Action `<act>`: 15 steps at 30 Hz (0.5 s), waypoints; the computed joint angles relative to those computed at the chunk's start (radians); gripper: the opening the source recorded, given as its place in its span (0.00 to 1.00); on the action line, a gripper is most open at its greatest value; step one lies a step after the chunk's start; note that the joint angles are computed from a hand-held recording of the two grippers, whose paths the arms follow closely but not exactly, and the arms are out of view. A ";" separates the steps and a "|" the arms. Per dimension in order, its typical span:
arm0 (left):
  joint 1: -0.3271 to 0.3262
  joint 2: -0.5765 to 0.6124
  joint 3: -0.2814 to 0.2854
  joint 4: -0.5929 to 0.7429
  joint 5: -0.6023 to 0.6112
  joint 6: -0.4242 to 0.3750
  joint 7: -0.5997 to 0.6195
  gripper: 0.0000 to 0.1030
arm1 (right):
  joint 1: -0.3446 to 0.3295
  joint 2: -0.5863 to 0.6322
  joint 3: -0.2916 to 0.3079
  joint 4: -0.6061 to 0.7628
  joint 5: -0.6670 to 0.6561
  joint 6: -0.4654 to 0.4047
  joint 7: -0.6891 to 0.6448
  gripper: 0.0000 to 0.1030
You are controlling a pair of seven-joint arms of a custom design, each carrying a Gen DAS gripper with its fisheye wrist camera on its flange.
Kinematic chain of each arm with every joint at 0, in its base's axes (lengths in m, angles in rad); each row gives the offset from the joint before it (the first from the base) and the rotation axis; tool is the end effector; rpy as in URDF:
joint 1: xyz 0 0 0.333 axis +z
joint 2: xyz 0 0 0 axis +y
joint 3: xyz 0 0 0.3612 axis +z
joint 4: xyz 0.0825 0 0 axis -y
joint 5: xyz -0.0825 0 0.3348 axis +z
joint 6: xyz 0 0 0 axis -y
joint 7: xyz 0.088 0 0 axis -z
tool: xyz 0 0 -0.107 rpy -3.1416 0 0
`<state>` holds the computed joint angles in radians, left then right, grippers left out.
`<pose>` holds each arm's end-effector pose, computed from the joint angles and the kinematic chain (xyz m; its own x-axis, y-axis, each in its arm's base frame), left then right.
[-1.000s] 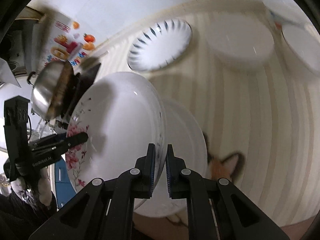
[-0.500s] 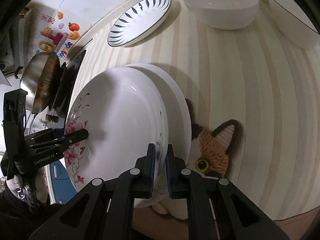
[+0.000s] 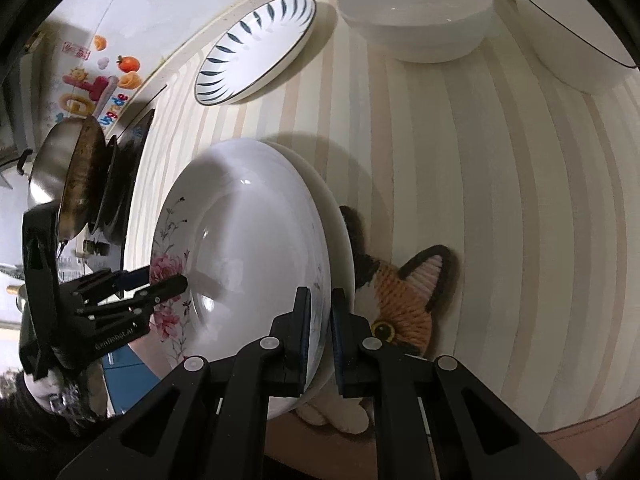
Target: Organize plates and bowls
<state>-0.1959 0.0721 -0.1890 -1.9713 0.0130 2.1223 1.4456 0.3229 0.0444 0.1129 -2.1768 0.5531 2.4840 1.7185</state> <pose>0.5016 -0.1997 0.5093 -0.2624 -0.9649 0.0119 -0.9622 0.2607 -0.0793 0.4792 0.2198 0.4723 -0.0760 -0.8938 -0.4420 -0.9860 0.1333 -0.1001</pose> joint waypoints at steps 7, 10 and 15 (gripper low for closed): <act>0.004 0.006 0.003 0.044 -0.018 -0.046 0.015 0.37 | -0.007 0.017 -0.004 0.054 -0.041 -0.092 0.056 0.13; 0.013 -0.009 0.008 0.059 -0.031 -0.047 0.023 0.37 | -0.013 0.023 -0.006 0.079 -0.065 -0.134 0.066 0.13; 0.032 -0.002 0.017 0.147 -0.044 -0.050 0.032 0.37 | -0.037 0.012 -0.020 0.122 -0.054 -0.192 0.069 0.14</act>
<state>-0.1638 0.0699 -0.1719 -1.8240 -0.0314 2.0721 1.4780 0.2863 0.0565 0.0929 -2.0550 0.4991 2.2919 1.7873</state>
